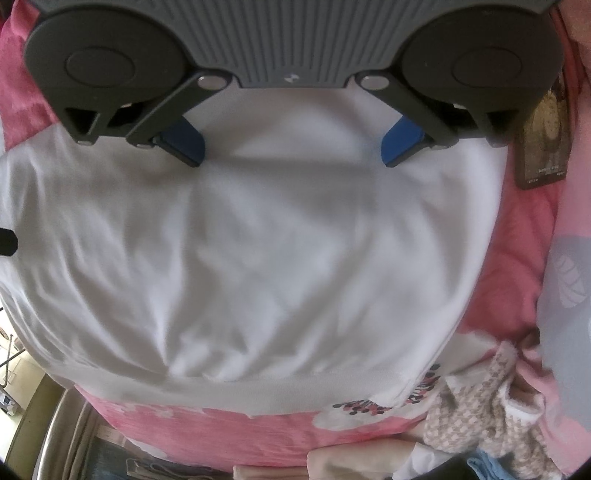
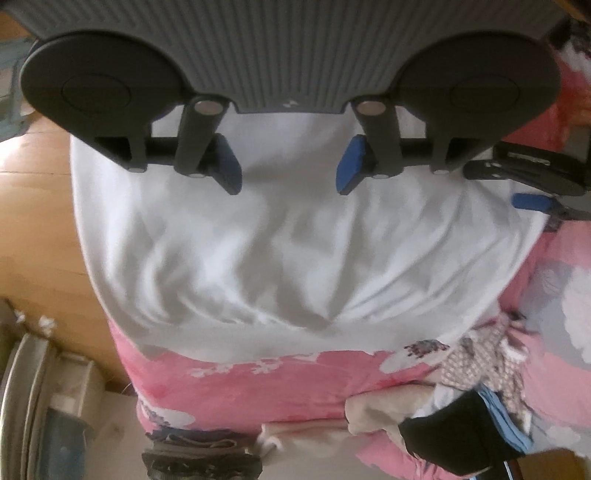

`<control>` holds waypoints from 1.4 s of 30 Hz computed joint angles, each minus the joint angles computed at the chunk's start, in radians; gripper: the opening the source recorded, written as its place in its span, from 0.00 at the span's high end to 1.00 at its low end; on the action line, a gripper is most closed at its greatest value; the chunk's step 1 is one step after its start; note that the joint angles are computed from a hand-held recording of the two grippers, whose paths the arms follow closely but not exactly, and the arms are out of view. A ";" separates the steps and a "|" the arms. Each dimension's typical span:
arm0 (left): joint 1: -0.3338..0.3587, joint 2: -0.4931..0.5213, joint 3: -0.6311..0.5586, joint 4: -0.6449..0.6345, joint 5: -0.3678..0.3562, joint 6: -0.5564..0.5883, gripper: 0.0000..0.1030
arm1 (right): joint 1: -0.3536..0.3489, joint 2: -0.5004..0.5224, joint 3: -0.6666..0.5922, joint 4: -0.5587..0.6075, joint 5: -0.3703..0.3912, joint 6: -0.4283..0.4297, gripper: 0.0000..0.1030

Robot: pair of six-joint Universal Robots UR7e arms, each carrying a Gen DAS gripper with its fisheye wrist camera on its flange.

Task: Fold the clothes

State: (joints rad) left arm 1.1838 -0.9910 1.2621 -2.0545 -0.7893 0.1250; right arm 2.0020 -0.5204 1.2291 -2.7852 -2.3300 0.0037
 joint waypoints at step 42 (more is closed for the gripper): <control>0.042 -0.158 0.147 -0.217 -0.230 0.179 0.06 | -0.004 0.300 -0.348 -0.227 -0.093 -0.412 0.01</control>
State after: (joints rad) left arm 1.2263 -1.1486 1.4093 -2.2711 -1.0190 0.3044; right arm 1.9984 -0.2202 0.8807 -3.0119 -2.4228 -0.4081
